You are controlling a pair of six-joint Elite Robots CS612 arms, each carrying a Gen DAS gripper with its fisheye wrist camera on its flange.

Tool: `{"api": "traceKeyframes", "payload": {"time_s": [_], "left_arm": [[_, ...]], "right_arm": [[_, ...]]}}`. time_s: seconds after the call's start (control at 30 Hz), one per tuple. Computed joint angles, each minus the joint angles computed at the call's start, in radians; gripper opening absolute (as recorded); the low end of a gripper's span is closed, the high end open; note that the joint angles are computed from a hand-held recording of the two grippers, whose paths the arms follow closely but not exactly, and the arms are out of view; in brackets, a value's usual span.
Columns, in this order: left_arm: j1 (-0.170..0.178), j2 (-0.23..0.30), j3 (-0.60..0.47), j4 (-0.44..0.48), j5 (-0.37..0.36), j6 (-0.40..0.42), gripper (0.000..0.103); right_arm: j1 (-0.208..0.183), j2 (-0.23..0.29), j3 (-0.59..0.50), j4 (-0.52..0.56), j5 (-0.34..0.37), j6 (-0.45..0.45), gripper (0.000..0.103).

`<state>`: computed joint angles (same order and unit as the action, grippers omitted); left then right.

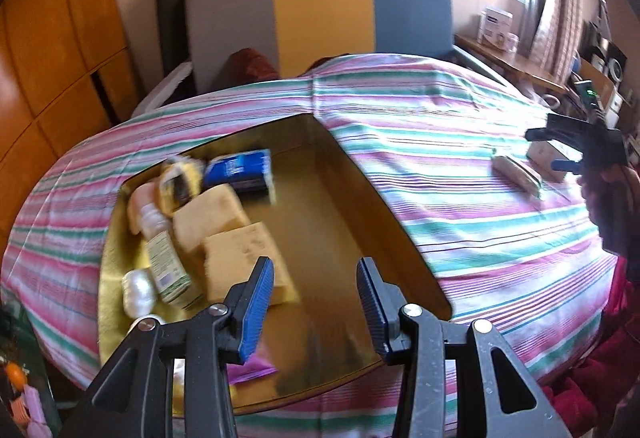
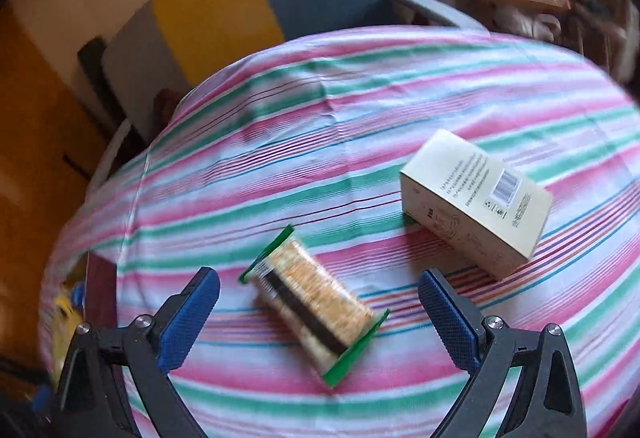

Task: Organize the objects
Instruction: 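Move both tools back toward the granola bar and cream box, then grasp the clear-wrapped granola bar with the left tool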

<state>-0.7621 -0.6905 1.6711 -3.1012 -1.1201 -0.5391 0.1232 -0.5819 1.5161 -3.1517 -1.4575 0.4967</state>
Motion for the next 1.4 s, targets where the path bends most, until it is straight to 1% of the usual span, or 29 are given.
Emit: {"api": "traceKeyframes", "payload": {"time_s": [0.07, 0.17, 0.2, 0.23, 0.3, 0.33, 0.37, 0.43, 0.47, 0.5, 0.57, 0.6, 0.67, 0.77, 0.83, 0.9, 0.97, 1.03, 1.07, 1.23, 1.4], "left_arm": [[-0.001, 0.01, -0.023, 0.011, -0.021, 0.013, 0.043], [-0.003, 0.021, -0.05, 0.02, -0.047, 0.034, 0.043], [-0.004, 0.027, -0.063, 0.023, -0.059, 0.044, 0.043], [-0.005, 0.03, -0.072, 0.023, -0.067, 0.051, 0.043], [-0.005, 0.038, -0.094, 0.022, -0.086, 0.069, 0.043], [-0.005, 0.043, -0.107, 0.023, -0.097, 0.078, 0.043], [-0.005, 0.047, -0.118, 0.024, -0.108, 0.086, 0.043], [-0.005, 0.059, -0.147, 0.028, -0.134, 0.102, 0.043], [-0.005, 0.066, -0.164, 0.033, -0.151, 0.109, 0.043], [-0.004, 0.073, -0.18, 0.04, -0.165, 0.113, 0.043], [-0.002, 0.092, -0.226, 0.066, -0.207, 0.124, 0.043], [-0.002, 0.1, -0.245, 0.076, -0.221, 0.127, 0.045], [-0.001, 0.12, -0.288, 0.098, -0.252, 0.134, 0.057], [0.002, 0.157, -0.363, 0.137, -0.298, 0.136, 0.061], [0.007, 0.186, -0.423, 0.188, -0.335, 0.12, 0.065], [0.014, 0.215, -0.477, 0.215, -0.381, 0.105, 0.069], [0.018, 0.244, -0.536, 0.262, -0.403, 0.084, 0.074], [0.023, 0.279, -0.601, 0.3, -0.437, 0.061, 0.079], [0.024, 0.292, -0.627, 0.317, -0.441, 0.053, 0.081], [0.023, 0.369, -0.78, 0.433, -0.446, 0.043, 0.081], [0.019, 0.445, -0.933, 0.554, -0.413, 0.013, 0.082]], "right_arm": [[-0.011, 0.011, -0.009, 0.014, 0.026, 0.029, 0.1], [-0.017, 0.02, -0.021, 0.036, 0.045, 0.056, 0.1], [-0.02, 0.025, -0.025, 0.038, 0.066, 0.067, 0.101], [-0.025, 0.031, -0.032, 0.047, 0.124, 0.069, 0.101], [-0.041, 0.047, -0.05, 0.076, 0.301, 0.056, 0.102], [-0.045, 0.051, -0.054, 0.069, 0.367, 0.044, 0.102], [-0.047, 0.053, -0.056, 0.047, 0.421, 0.033, 0.101], [-0.045, 0.045, -0.046, -0.002, 0.442, 0.02, 0.101], [-0.043, 0.038, -0.038, -0.017, 0.428, 0.016, 0.101], [-0.039, 0.026, -0.023, -0.035, 0.383, 0.015, 0.101], [-0.03, 0.002, 0.006, -0.062, 0.255, 0.033, 0.101], [-0.026, -0.008, 0.02, -0.08, 0.185, 0.054, 0.101], [-0.027, -0.023, 0.051, -0.142, 0.091, 0.125, 0.101], [-0.031, -0.038, 0.086, -0.206, -0.006, 0.214, 0.102], [-0.029, -0.047, 0.104, -0.228, -0.078, 0.268, 0.103], [-0.032, -0.051, 0.11, -0.22, -0.11, 0.311, 0.103], [-0.041, -0.054, 0.113, -0.205, -0.118, 0.351, 0.103], [-0.048, -0.058, 0.115, -0.191, -0.118, 0.372, 0.103], [-0.05, -0.057, 0.114, -0.188, -0.117, 0.377, 0.103], [-0.053, -0.058, 0.118, -0.191, -0.1, 0.384, 0.103], [-0.052, -0.051, 0.108, -0.188, -0.083, 0.377, 0.103]]}}
